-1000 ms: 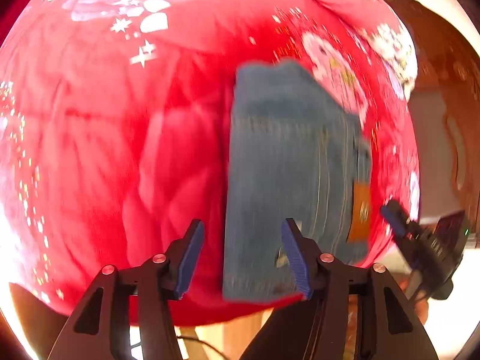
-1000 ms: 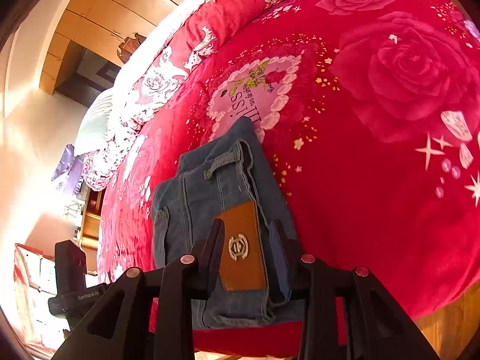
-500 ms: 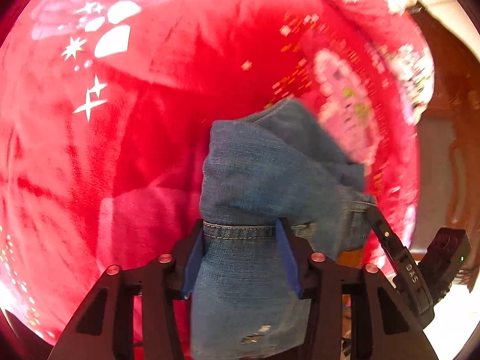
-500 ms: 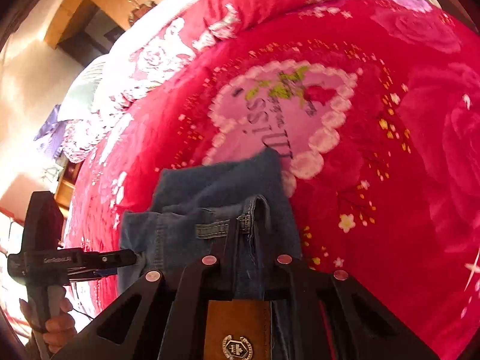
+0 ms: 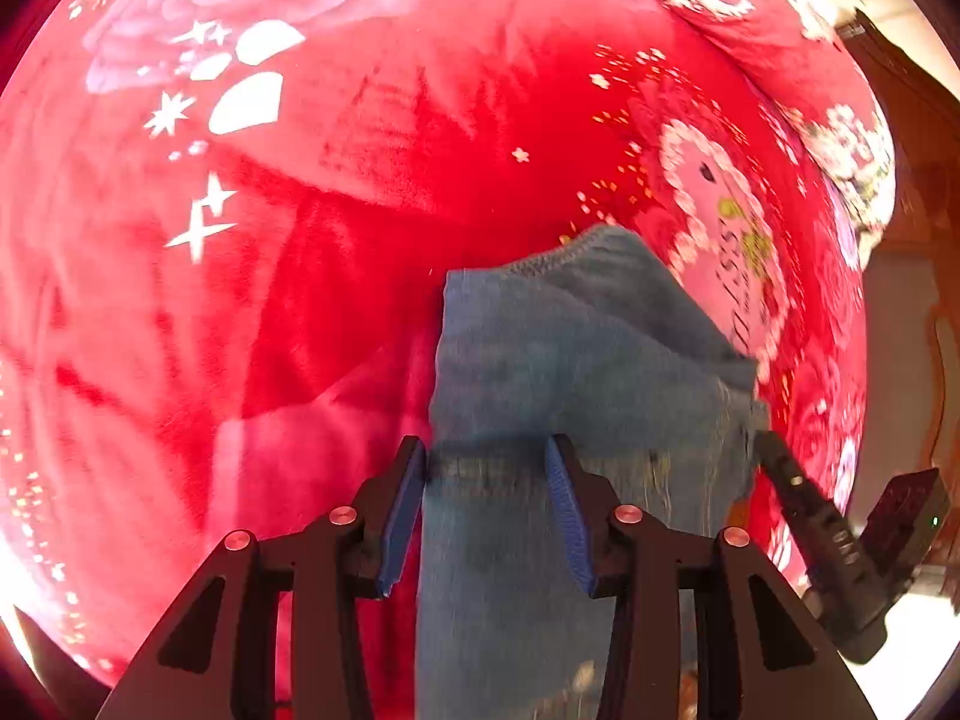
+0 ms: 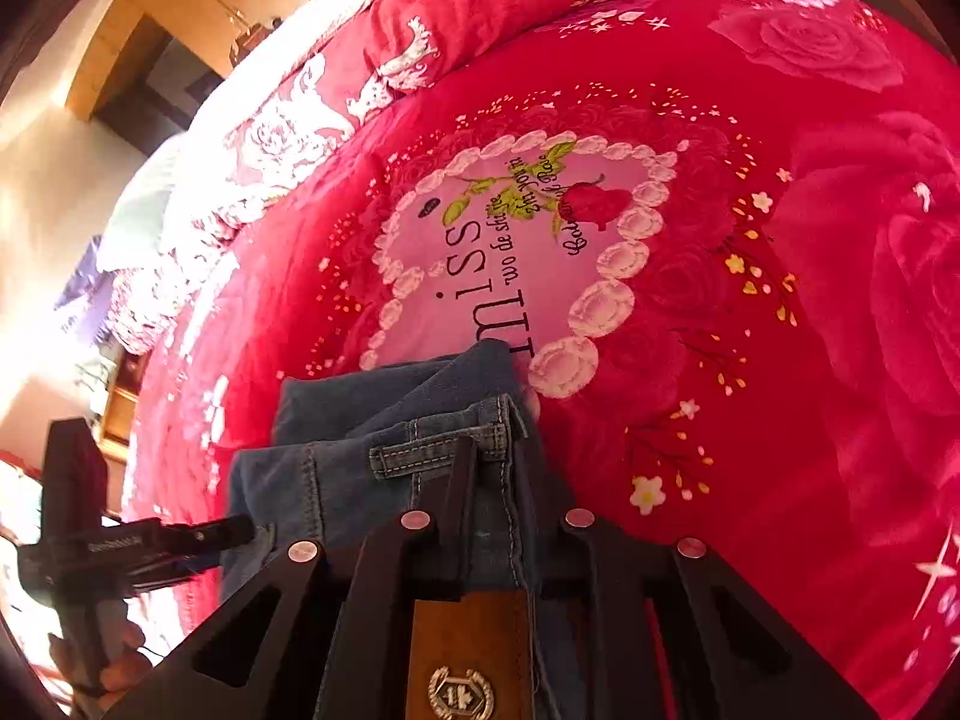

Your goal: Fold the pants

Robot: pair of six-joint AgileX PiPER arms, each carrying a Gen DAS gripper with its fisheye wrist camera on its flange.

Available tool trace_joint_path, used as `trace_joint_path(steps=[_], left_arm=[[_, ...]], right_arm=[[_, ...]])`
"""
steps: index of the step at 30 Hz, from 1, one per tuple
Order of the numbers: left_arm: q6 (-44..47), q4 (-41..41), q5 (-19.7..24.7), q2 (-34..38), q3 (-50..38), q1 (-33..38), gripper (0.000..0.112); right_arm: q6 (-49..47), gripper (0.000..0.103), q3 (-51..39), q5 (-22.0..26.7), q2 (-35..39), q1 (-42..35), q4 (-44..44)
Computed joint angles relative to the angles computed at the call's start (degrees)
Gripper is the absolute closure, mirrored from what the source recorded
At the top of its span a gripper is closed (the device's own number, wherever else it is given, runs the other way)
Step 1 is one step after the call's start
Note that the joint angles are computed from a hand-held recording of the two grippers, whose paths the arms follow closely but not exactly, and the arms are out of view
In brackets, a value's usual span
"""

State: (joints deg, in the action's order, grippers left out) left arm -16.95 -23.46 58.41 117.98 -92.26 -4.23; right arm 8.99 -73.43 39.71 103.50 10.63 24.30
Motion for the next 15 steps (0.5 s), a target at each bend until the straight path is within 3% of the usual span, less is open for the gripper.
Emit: trace_joint_path(steps=[2, 5, 9, 13, 15], left_arm=[[2.76, -1.76, -0.4, -3.85, 4.01, 0.12, 0.07], [9.02, -5.8, -0.57, -11.26, 14.07, 1.93, 0.057], [17.57, -15.75, 0.26, -15.56, 25.68, 4.91, 0.052], [17.61, -17.53, -1.1, -11.74, 27.88, 2.02, 0.054], [16.0, -17.6, -0.61, -10.34, 26.61, 0.83, 0.061]], right_arm=[[-2.97, 0.078, 3.3, 1.97, -4.08, -2.38, 5.41], [-6.89, 0.066, 10.71, 4.97, -11.22, -5.08, 11.4], [-9.12, 0.065, 22.56, 6.67, -19.94, -6.69, 17.25], [-9.0, 0.062, 29.11, 3.03, -22.1, -4.49, 20.61], [-10.08, 0.073, 29.57, 1.4, -21.45, -3.22, 22.19]])
